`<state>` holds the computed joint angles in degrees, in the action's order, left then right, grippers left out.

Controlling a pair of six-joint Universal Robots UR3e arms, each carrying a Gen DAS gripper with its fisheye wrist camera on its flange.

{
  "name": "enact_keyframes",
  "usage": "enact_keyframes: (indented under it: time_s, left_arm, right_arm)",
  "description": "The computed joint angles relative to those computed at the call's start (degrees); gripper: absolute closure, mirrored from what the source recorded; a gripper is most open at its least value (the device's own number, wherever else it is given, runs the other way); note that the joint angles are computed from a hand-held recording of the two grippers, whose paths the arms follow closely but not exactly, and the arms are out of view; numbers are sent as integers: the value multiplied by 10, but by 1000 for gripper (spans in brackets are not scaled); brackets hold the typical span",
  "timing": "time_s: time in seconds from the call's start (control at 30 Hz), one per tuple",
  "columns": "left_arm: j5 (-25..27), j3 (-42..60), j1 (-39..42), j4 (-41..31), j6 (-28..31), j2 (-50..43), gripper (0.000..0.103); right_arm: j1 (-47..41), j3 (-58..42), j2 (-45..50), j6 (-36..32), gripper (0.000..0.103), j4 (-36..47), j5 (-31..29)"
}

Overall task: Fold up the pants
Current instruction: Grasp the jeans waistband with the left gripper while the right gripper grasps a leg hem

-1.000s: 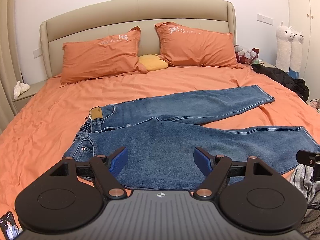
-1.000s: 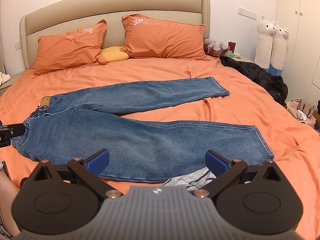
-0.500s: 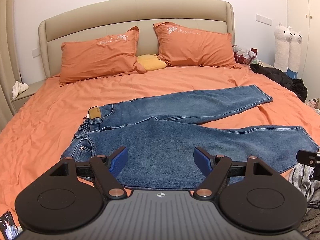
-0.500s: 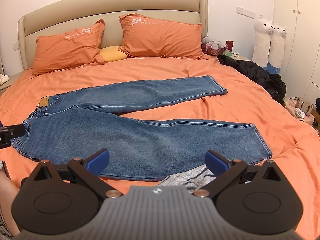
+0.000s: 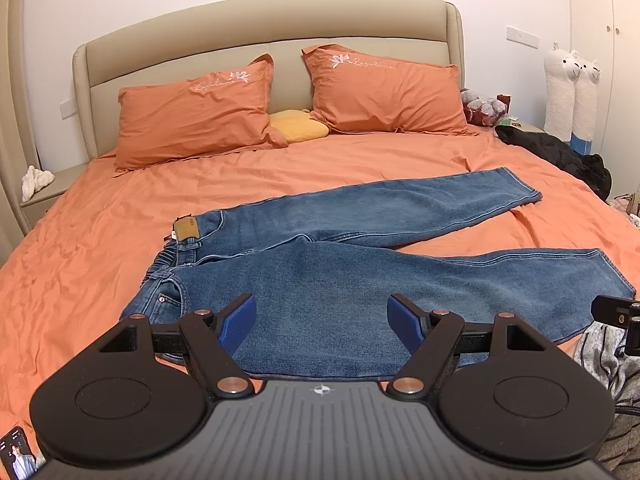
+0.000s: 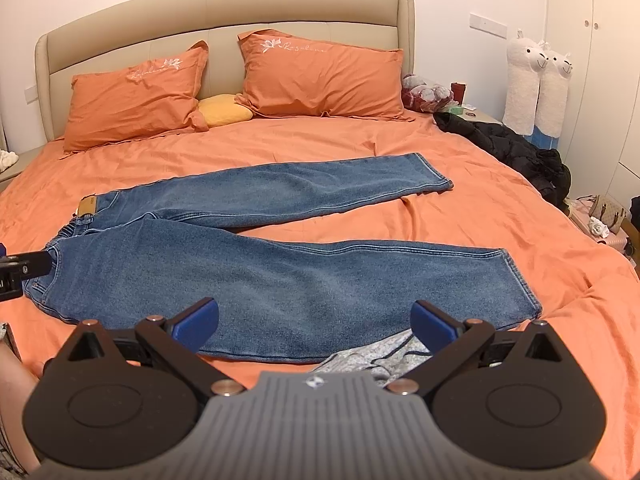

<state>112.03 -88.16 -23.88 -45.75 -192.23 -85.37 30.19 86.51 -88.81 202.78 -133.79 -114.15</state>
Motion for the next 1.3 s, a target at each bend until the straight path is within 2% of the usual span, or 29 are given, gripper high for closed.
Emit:
enact_keyframes:
  time_s: [0.3,0.5,0.6,0.73,0.87,0.97,1.03,1.07,1.13,1.3]
  left_arm:
    - [-6,3,9,-14,16,2,16]
    - [12,0,27,-6,76,1,16]
    - [-15,-1,59,-1,127,5,22]
    - [-69,4,113,-2,236,8,26]
    - [-168,29,198,-35,348,9,28]
    - [-222,54,253,-53,437,-7,29]
    - [-248,58,286,-55,519,-20,29]
    - [-249,57,294,-51,557,-29,29]
    - [-233,56,304,-43,626,-51,29]
    - [-189,46,321,-29,749,-108,29]
  right_arm:
    - [-10,24,-8,-7,5,-28,1]
    - [-52,70,-18,-89,5,-110,27]
    - [-89,67,-15,-141,5,-110,56]
    - [-135,37,5,-211,5,-93,88]
    - [-180,-15,35,-282,11,-64,114]
    - [-219,-55,60,-324,23,-29,143]
    - [-249,-90,82,-344,37,9,168]
    - [-261,-109,96,-352,39,26,175]
    - [-287,-146,126,-363,50,61,190]
    - [-326,-213,200,-399,57,120,199]
